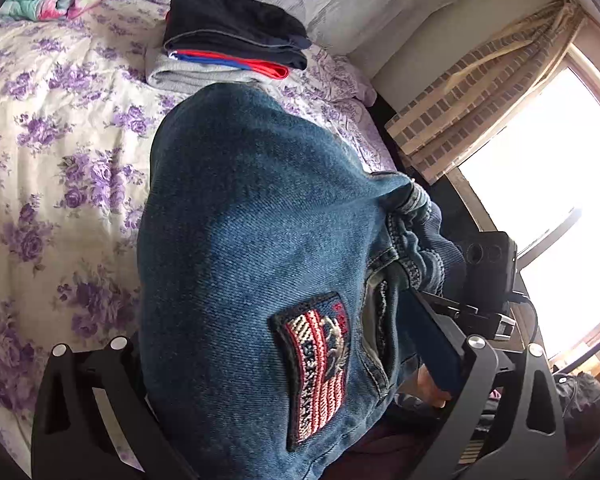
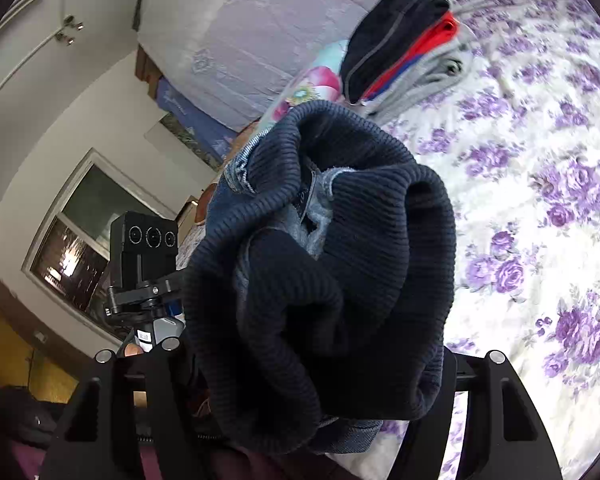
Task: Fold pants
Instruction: 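Carry the folded jeans with the right gripper onto the clothes stack and release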
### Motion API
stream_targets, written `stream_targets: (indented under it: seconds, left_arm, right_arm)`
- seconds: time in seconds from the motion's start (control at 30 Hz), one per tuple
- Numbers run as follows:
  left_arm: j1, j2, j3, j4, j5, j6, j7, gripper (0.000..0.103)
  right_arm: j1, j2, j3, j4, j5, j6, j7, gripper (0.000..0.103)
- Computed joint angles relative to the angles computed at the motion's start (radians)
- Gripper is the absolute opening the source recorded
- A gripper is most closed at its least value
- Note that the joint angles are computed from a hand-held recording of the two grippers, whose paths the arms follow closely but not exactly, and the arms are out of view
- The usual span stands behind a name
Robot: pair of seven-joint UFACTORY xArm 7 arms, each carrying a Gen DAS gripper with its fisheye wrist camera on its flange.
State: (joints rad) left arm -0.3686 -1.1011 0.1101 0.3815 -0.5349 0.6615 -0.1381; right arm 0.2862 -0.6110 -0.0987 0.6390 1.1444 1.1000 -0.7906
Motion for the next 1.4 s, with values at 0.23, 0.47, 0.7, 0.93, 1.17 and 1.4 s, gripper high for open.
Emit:
stream_targets:
  seconds: [0.23,0.47,0.7,0.93,1.17,1.4]
  left_arm:
    - [0.172,0.428,-0.06,0.442,-0.164,0.018,0.221,0.098]
    - [0.022,1.047,0.23,1.174,-0.167,0.073,0.263,0.098]
    - [0.252,1.557,0.195,1.528,-0.325,0.237,0.141,0.099]
    - [0.353,1.539,0.093,1.56,-0.341,0.263,0.155,0.099]
    - [0.344,1.23,0.052,1.225,-0.23,0.084,0.102,0.098]
    - [0.398,0.616,-0.107,0.742,0.089,-0.066,0.027,0.098]
  right_arm:
    - [-0.166,0.244,0.152,0.417,0.019,-0.007,-0.05,0.068]
    - [-0.256,0.768,0.416,1.148,-0.26,-0.338,0.157,0.093]
    - [0.119,1.335,0.039,1.689,-0.84,-0.36,0.667,0.1]
    - [0.249,1.105,-0.125,1.368,-0.467,-0.658,0.344,0.1]
    - [0.135,0.837,0.032,1.121,-0.377,-0.79,0.172,0.1]
    - [0.049,0.254,0.026,0.61,-0.051,-0.639,-0.152,0.1]
